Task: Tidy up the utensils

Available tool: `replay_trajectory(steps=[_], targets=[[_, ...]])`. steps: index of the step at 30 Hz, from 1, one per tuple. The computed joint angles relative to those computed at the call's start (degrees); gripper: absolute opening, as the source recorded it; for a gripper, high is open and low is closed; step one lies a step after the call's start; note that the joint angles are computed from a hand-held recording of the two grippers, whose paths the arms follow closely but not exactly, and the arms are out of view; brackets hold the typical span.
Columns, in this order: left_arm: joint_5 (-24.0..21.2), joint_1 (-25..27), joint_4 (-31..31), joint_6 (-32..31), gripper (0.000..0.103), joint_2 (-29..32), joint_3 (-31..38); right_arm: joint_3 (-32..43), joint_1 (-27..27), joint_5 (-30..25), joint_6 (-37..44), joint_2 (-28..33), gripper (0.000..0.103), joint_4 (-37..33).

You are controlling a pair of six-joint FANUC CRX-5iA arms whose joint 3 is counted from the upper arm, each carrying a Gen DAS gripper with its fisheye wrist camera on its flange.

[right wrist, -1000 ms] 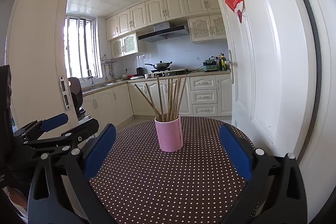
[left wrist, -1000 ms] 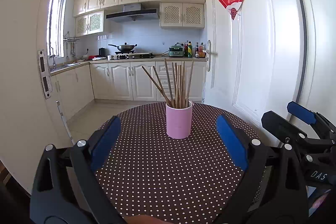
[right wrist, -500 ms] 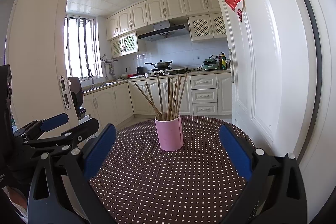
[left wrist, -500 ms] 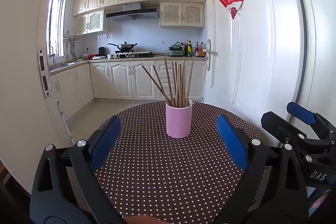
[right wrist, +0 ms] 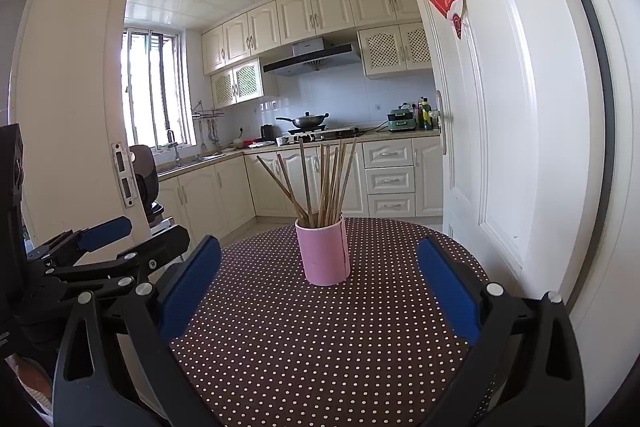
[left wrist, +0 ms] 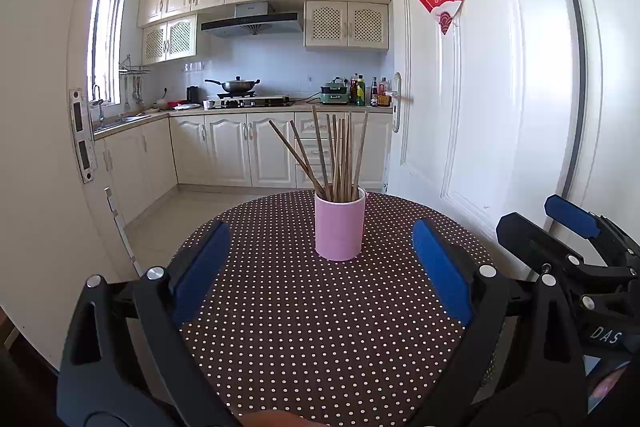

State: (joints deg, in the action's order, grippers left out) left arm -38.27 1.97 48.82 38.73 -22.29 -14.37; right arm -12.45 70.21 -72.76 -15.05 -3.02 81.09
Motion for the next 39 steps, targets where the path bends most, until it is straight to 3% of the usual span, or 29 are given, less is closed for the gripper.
replay_trajectory(steps=[39], targets=[[-0.82,-0.11,-1.86,2.28,0.091,0.72,1.01,-0.02,0.15,0.29,-0.31,0.24,0.095,-0.38]])
